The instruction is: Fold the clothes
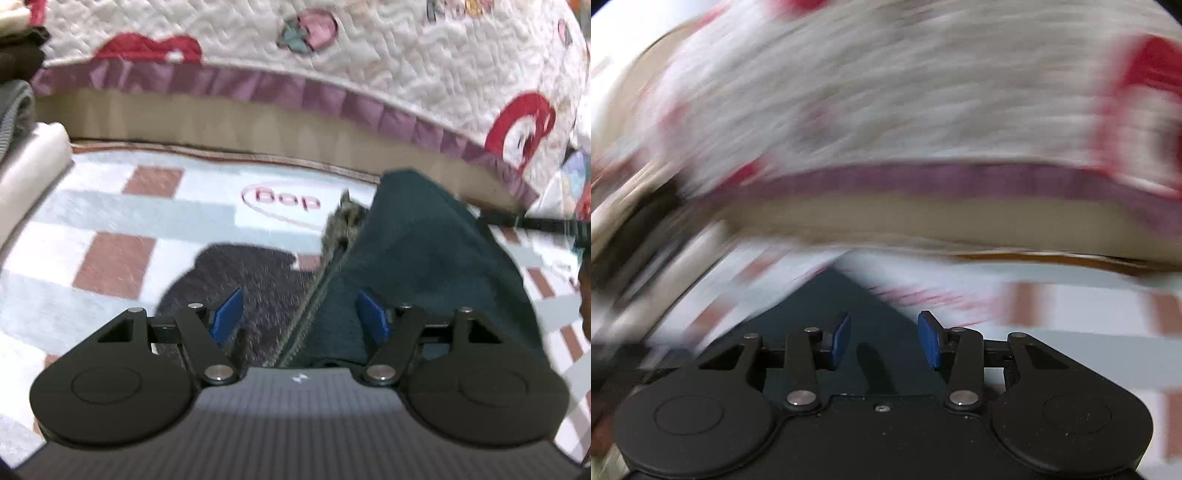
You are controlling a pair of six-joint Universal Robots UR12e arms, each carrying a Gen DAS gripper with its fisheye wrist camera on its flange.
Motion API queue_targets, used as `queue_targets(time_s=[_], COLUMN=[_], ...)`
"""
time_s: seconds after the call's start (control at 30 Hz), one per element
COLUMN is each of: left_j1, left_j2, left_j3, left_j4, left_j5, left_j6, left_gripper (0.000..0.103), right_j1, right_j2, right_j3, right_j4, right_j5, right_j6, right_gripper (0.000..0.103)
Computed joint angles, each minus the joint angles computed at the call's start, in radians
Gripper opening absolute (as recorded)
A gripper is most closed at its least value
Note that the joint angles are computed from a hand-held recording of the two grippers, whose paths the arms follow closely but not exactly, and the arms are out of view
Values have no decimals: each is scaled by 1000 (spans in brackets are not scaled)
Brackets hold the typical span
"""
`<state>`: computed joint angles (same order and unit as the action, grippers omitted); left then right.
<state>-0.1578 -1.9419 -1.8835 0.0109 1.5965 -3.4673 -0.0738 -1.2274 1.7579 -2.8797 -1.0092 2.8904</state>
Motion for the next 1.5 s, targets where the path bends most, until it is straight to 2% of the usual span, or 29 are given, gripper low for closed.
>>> queue_targets(time_s=[0.07,0.2,0.27,0.43,0.5,0.63,0.73,0.8,0.87,0.93,1.03,1.07,1.13,1.2,1.27,1.33,1.37,1.47,1.5], left_j1=[-3,-22,-16,9,13,28,13,-4,-16,-32,-67,-77,-82,-62,-22,9,17,12,4], left_j2=[5,4,7,10,10,15,16,18,26,40,63,68,79,93,104,103,101,100,98], left_j3=[7,19,15,-4,-2,-10,-9,-5,-7,-8,-4,-2,-10,-36,-77,-108,-117,-120,-118], left_j4=[-37,-98,-119,-104,-116,-121,-124,-135,-149,-173,-229,-242,-245,-204,-129,-62,-42,-57,-66], left_j5=[2,51,40,-19,-26,-66,-27,18,47,79,154,176,160,56,-106,-228,-260,-242,-208], left_j6=[50,124,89,41,25,-38,-49,-71,-101,-130,-126,-122,-133,-190,-322,-454,-498,-512,-502], left_gripper=[59,59,60,65,69,70,70,70,70,70,70,70,70,70,70,71,71,71,71], right_j1=[31,85,88,83,83,51,31,7,-15,-40,-74,-85,-115,-147,-177,-187,-189,-197,-198], right_j2=[3,53,66,74,46,-40,-99,-136,-183,-224,-251,-255,-260,-258,-242,-228,-223,-206,-200], right_j3=[-30,-91,-111,-150,-112,3,79,120,182,214,203,198,209,225,239,252,259,272,273], right_j4=[97,155,195,296,261,256,262,328,329,378,535,567,545,506,440,359,318,265,252], right_j5=[-4,-135,-137,-128,-136,-13,6,43,74,91,124,137,186,242,265,210,178,202,214], right_j6=[-119,-140,-144,-127,-119,-202,-251,-264,-251,-268,-272,-261,-211,-123,14,162,239,350,377], right_gripper=[41,43,44,44,46,50,50,50,51,51,51,51,52,56,57,57,57,59,59])
